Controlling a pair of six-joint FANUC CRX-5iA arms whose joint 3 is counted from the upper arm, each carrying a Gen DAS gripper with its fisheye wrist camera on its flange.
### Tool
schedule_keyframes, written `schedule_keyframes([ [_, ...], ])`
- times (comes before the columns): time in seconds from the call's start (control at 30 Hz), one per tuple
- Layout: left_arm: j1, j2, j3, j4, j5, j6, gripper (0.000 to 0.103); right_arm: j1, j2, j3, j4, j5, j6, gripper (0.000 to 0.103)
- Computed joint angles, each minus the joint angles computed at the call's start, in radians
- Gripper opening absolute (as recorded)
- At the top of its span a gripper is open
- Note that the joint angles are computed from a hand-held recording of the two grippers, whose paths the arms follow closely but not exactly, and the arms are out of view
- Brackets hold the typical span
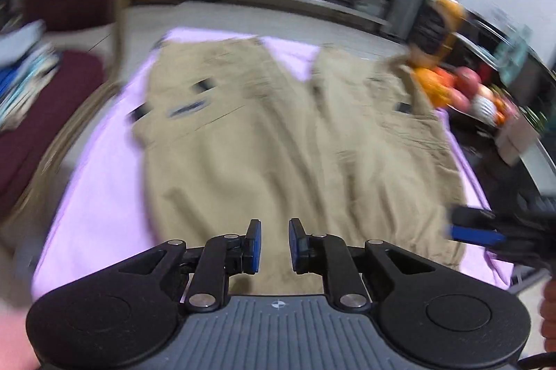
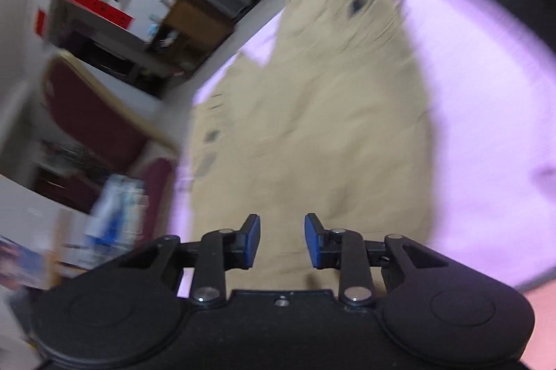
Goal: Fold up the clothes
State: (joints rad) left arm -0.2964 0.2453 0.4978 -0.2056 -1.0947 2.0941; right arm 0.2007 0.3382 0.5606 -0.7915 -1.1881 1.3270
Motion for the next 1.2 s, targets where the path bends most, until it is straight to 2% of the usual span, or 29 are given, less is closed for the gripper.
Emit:
schedule_keyframes([
  [0.07, 0.025, 0.059, 0.038, 0.066, 0.019, -0.035, 0.021, 0.001, 0.059, 0.057, -0.068, 0.005, -0.032, 0.029],
  [0.17, 0.037, 0.141, 0.099, 0.053, 0.005, 0.021, 0.018, 0.014, 0.151, 0.136, -0.125, 0.012, -0.096, 0.029],
  [0.27, 0.062, 0.168, 0.066, 0.076, 0.047, 0.049, 0.011, 0.040, 0.243, 0.217, -0.119, -0.022, -0.125, 0.028],
  [0.33, 0.066, 0.197, 0.086, 0.058, 0.010, 0.085, 0.013, 0.055, 0.297, 0.263, -0.095, -0.039, -0.133, 0.027],
  [0.4, 0.058, 0.200, 0.090, 0.006, 0.005, 0.119, 0.017, 0.041, 0.325, 0.263, -0.113, -0.018, -0.150, 0.017],
  [0.43, 0.054, 0.196, 0.092, -0.020, -0.002, 0.145, 0.017, 0.025, 0.331, 0.249, -0.139, 0.005, -0.156, 0.007],
  [0.5, 0.037, 0.187, 0.102, -0.116, -0.037, 0.217, 0.017, -0.018, 0.301, 0.160, -0.203, 0.110, -0.155, 0.003],
  [0.57, -0.007, 0.210, 0.169, -0.290, -0.172, 0.315, 0.012, -0.046, 0.250, 0.065, -0.203, 0.236, -0.140, 0.000],
  [0.6, -0.010, 0.208, 0.174, -0.325, -0.207, 0.349, 0.012, -0.062, 0.228, 0.025, -0.209, 0.287, -0.134, 0.000],
  [0.63, -0.007, 0.203, 0.172, -0.344, -0.230, 0.378, 0.014, -0.065, 0.201, -0.015, -0.179, 0.347, -0.154, 0.000],
  [0.7, -0.008, 0.203, 0.183, -0.393, -0.293, 0.413, 0.012, -0.036, 0.135, -0.105, -0.009, 0.483, -0.288, 0.000],
  [0.77, -0.014, 0.193, 0.181, -0.419, -0.326, 0.411, 0.012, -0.019, 0.075, -0.187, 0.124, 0.573, -0.424, 0.013],
  [0.87, -0.025, 0.168, 0.174, -0.427, -0.341, 0.380, 0.012, -0.040, 0.005, -0.250, 0.126, 0.577, -0.403, 0.027],
  [0.9, -0.031, 0.149, 0.156, -0.418, -0.315, 0.364, 0.012, -0.040, -0.019, -0.269, 0.154, 0.570, -0.393, 0.029],
  [1.0, -0.045, 0.089, 0.094, -0.365, -0.210, 0.295, 0.016, -0.059, -0.088, -0.328, 0.181, 0.570, -0.375, 0.029],
  [1.03, -0.044, 0.076, 0.076, -0.330, -0.179, 0.257, 0.021, -0.071, -0.104, -0.342, 0.185, 0.563, -0.386, 0.029],
  [1.07, -0.043, 0.071, 0.062, -0.296, -0.163, 0.225, 0.021, -0.073, -0.121, -0.358, 0.219, 0.559, -0.418, 0.029],
  [1.13, -0.042, 0.063, 0.038, -0.227, -0.141, 0.164, 0.021, -0.046, -0.149, -0.395, 0.389, 0.553, -0.538, 0.030],
  [1.2, -0.048, 0.063, 0.030, -0.214, -0.141, 0.139, 0.021, -0.052, -0.171, -0.415, 0.420, 0.536, -0.525, 0.030],
])
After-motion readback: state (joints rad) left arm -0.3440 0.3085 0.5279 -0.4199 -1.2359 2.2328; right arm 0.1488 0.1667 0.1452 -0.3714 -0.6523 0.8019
